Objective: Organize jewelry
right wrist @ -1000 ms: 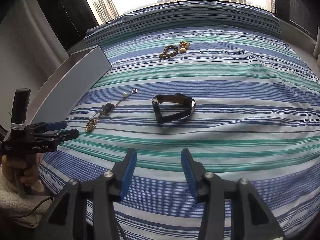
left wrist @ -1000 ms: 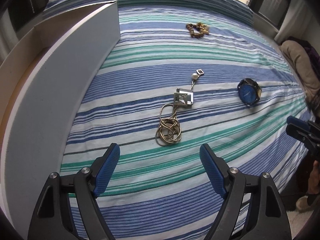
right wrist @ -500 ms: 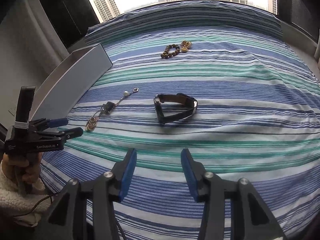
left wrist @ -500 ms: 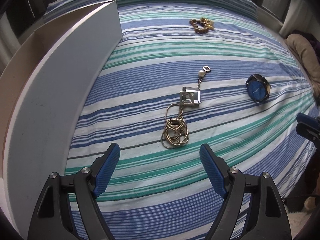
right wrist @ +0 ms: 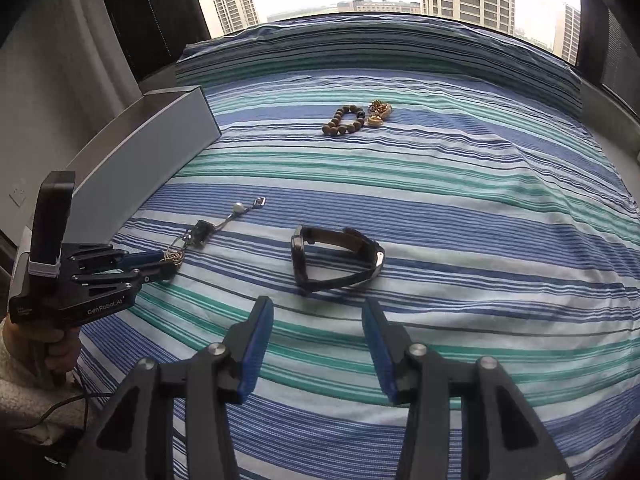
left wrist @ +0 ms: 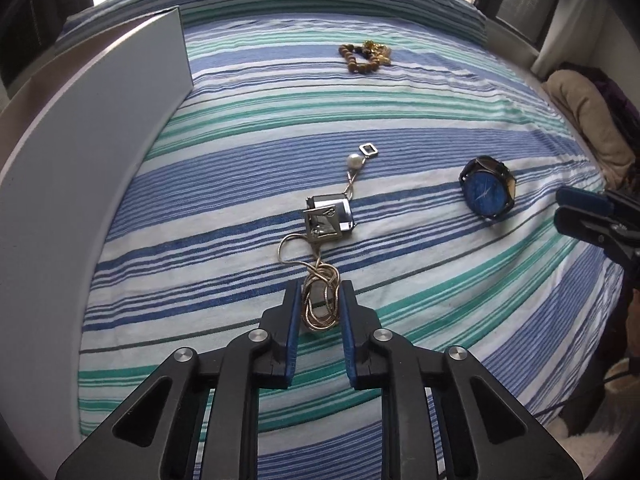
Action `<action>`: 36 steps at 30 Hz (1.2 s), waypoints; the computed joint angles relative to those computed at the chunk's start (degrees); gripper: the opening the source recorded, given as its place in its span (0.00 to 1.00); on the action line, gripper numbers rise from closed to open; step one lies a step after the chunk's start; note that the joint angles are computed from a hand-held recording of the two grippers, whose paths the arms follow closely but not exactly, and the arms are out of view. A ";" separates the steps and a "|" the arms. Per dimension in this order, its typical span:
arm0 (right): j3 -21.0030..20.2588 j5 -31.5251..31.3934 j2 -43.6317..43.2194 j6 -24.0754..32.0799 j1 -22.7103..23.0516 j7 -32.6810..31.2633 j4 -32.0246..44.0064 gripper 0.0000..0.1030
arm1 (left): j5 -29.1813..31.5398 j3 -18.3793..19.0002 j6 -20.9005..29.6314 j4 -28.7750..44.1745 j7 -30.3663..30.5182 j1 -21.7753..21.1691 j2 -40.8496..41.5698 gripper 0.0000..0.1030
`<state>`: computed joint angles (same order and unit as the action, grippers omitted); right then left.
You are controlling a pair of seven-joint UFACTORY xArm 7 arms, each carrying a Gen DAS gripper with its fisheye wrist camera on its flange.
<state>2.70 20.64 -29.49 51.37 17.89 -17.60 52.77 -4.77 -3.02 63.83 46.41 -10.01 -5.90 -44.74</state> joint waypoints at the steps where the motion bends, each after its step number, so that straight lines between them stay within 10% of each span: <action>1: 0.12 0.29 1.61 -0.13 0.55 -0.60 0.99 0.46 | -0.91 0.58 0.12 0.20 -0.16 -0.24 -0.44 0.15; 7: 2.23 0.48 11.53 -1.19 1.38 -0.80 6.62 0.45 | -4.30 2.84 0.50 3.19 0.22 -0.98 -2.69 0.15; 10: 3.04 -0.61 13.63 -0.51 0.86 0.18 8.34 0.11 | -5.13 3.94 1.47 5.26 0.38 -0.53 -3.32 0.15; 20: 2.79 6.63 12.79 6.88 3.20 -2.91 20.97 0.11 | -7.64 9.74 8.75 20.71 -0.20 1.88 -4.86 0.15; 28: 9.30 9.68 26.78 6.99 8.74 -4.40 44.78 0.11 | 0.74 16.15 12.74 38.00 1.52 9.15 0.88 0.15; 36: 14.30 -5.35 55.28 14.27 20.92 3.43 77.81 0.11 | 5.02 22.69 4.64 28.42 7.82 17.01 7.66 0.16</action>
